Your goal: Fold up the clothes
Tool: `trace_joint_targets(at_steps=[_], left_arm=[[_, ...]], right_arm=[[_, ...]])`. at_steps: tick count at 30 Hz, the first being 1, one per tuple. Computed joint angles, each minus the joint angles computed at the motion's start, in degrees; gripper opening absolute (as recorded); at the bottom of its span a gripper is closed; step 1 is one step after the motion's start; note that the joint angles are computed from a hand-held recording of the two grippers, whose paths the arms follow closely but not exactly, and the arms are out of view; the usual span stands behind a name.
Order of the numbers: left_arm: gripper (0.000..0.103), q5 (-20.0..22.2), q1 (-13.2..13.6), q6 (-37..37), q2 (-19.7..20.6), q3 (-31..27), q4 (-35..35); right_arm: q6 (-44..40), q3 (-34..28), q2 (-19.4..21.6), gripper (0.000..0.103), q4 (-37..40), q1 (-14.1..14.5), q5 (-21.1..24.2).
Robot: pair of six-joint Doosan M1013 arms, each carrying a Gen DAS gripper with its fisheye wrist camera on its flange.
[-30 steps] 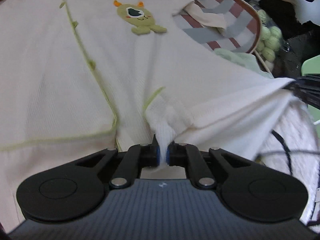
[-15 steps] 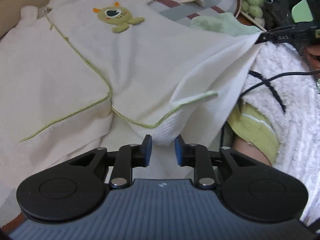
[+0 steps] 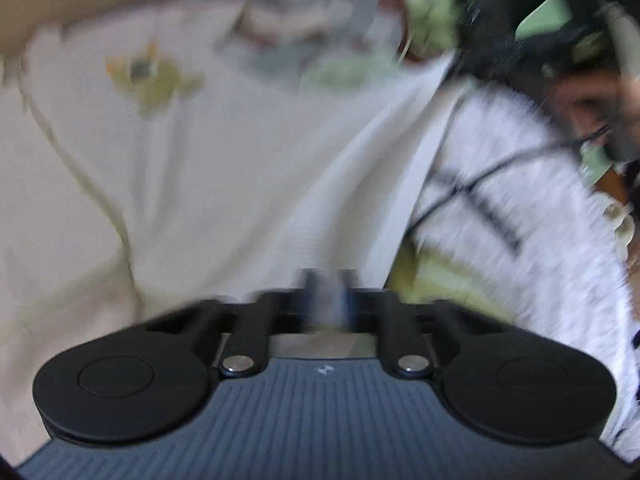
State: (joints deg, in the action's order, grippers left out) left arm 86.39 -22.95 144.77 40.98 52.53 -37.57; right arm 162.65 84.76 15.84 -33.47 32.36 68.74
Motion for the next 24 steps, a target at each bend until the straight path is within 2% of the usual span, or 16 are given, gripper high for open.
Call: trace_joint_targets(at_steps=[3,5,7,8,9,11,12,14,15,17,18,24], left_arm=[[0.0,3.54,1.81,-5.94,0.84,-1.49,-3.3],[0.0,4.58,3.01,-10.31,1.44,-2.86,-5.67],[0.0,4.03,3.01,-14.86,1.57,-4.33,-3.18],[0.001,3.45,2.65,-15.08,1.26,-4.57,-0.9],[0.004,2.89,2.26,-13.23,0.64,-4.07,0.69],[0.007,2.45,1.8,-10.47,-0.34,-2.86,1.65],[0.01,2.49,1.66,-10.32,-0.56,-2.41,1.41],[0.03,2.05,1.51,-10.62,-0.79,-1.66,0.58],[0.034,1.81,1.53,-10.67,-0.9,-1.32,-0.13],[0.056,2.5,1.42,-11.63,-0.58,-1.42,-1.33],[0.06,2.92,1.32,-12.08,-0.39,-1.46,-1.49],[0.054,4.28,1.07,-13.8,-0.45,-0.37,2.77]], right_arm=[[2.86,1.46,-1.77,0.001,-1.14,0.65,-3.26],[3.0,1.95,-1.93,0.001,-1.05,0.9,-2.77],[3.48,2.45,-1.68,0.002,0.88,0.36,-2.17],[3.44,2.24,-1.25,0.005,1.49,0.18,-1.01],[3.21,1.72,-0.62,0.014,1.71,0.12,0.73],[1.95,0.24,0.57,0.022,1.13,0.4,3.78],[0.73,-0.71,1.11,0.031,0.98,0.56,5.12],[-1.3,-2.09,1.63,0.043,0.32,0.99,7.29],[-1.91,-2.38,1.56,0.045,-0.37,1.27,7.74],[-1.6,-2.2,0.79,0.045,-0.91,1.48,7.04],[-1.12,-2.14,0.41,0.045,-1.02,1.57,6.78],[1.35,-4.36,0.64,0.046,-4.42,3.24,8.79]])
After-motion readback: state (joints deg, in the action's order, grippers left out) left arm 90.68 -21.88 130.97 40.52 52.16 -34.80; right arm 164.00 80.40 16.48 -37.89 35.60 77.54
